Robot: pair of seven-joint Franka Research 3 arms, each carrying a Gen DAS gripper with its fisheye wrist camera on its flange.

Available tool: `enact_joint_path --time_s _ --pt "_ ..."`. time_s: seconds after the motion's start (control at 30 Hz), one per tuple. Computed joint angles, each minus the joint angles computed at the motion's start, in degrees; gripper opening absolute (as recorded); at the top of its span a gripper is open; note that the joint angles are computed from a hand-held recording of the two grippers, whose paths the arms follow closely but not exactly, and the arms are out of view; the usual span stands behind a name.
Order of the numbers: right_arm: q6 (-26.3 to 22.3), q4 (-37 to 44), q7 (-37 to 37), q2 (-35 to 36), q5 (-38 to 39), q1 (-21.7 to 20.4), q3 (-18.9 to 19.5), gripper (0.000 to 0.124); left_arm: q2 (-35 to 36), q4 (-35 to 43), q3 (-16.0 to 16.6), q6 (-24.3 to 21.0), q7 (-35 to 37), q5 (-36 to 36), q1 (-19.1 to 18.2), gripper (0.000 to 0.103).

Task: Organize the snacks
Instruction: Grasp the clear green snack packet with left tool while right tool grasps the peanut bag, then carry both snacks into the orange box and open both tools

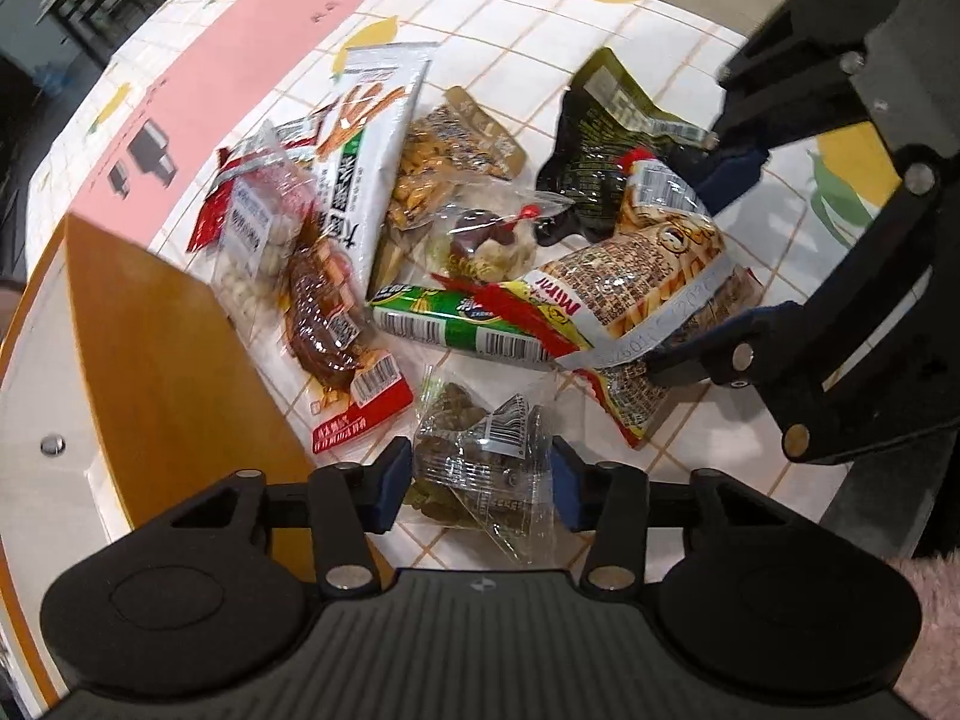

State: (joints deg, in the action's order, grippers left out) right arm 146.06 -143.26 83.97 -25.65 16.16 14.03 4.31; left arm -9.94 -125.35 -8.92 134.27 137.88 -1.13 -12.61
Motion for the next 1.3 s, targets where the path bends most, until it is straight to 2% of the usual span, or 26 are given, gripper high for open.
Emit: enact_joint_path --time_s 0.2,0.37,0.53,0.73,0.87,1.0,1.17,1.3 --pt "0.15 -1.1 1.37 -2.28 0.18 -0.2 0.08 0.046 -3.8 -3.59 0.78 3.87 -4.06 -3.71 -0.43 0.049" --pt "0.02 -2.01 3.23 -5.84 -0.36 -0.63 0.9 0.046 -7.94 -4.06 2.44 3.58 -7.72 -8.31 -1.42 0.048" --pt "-1.03 -1.14 6.02 -8.63 -3.02 -1.88 2.63 0.046 -10.54 -1.23 5.58 -0.29 -9.24 -15.11 -2.17 0.048" --pt "0.89 3.05 5.46 -8.4 -3.62 -0.8 2.15 0.046 -11.66 4.05 7.23 -3.19 -14.82 -16.96 0.45 0.048" --pt "3.09 9.06 1.07 -4.27 -1.36 2.26 0.56 0.046 -9.5 9.44 7.84 -5.99 -20.06 -15.48 3.53 0.048" --pt "2.82 17.21 -6.97 2.31 4.18 6.55 -2.03 0.046 -5.55 14.7 7.64 -9.25 -24.69 -12.01 6.9 0.048" --pt "-2.62 28.71 -15.63 12.7 5.9 7.45 -1.18 0.046 -0.67 18.68 6.41 -13.64 -29.18 -4.92 10.53 0.049" --pt "-7.2 37.01 -20.0 20.87 2.79 6.81 0.71 0.046 3.44 21.5 5.76 -18.13 -30.32 -2.57 12.12 0.049"
